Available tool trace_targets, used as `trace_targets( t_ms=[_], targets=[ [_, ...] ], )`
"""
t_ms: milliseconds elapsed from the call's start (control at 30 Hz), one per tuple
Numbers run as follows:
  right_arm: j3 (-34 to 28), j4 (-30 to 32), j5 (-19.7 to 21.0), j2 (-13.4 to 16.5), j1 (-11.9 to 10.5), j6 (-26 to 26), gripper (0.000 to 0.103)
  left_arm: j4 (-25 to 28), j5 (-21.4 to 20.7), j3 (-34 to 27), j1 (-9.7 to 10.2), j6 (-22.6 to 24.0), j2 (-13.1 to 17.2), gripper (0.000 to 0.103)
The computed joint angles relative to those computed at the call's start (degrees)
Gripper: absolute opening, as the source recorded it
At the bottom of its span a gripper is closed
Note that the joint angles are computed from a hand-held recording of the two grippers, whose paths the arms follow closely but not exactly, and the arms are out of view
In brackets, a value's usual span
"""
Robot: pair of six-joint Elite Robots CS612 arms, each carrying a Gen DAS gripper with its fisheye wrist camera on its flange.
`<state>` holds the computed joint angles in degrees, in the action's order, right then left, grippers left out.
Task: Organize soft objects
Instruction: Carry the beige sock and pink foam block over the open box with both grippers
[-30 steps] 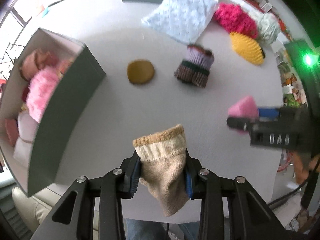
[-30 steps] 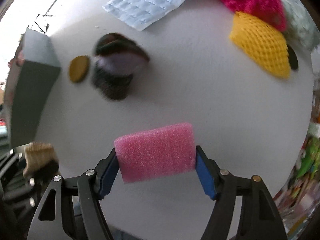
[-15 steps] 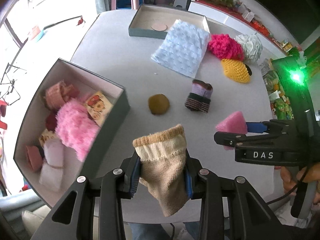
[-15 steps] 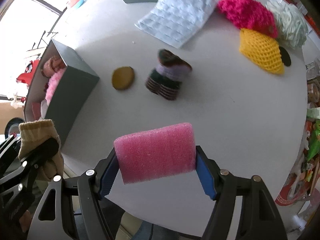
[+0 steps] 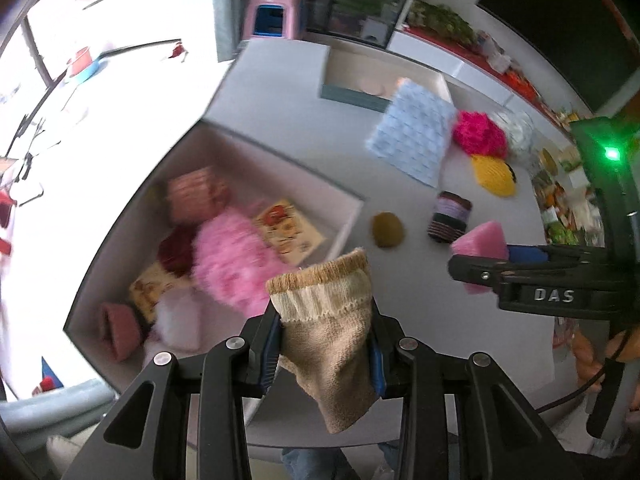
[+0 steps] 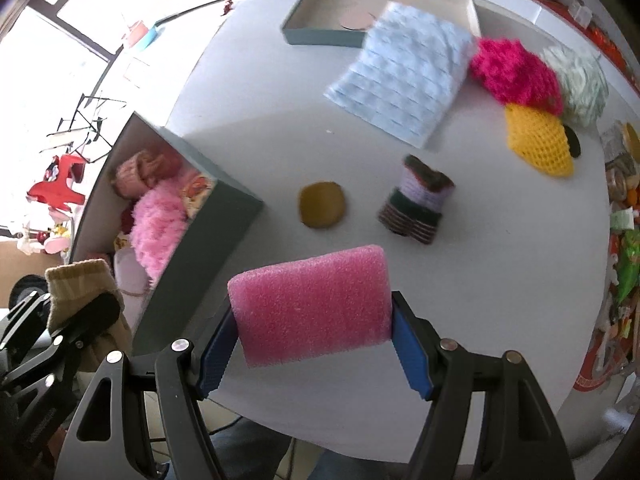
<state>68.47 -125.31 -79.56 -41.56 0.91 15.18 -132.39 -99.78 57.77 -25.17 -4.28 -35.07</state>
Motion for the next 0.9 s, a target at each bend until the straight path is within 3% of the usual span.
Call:
trace_targets(
  t_ms=[433,900],
  targets=[
    [-11.9,6.5,-0.8,5.1,4.5,-5.7,0.075,-0.1,5.4,0.9,3.57,-9.5,0.4,0.037],
    [-23.3,15.3,-3.3,10.7,7.3,-10.8,0.075,1.3,5.9,0.0,4.48,-12.9,1.9,0.037]
  ],
)
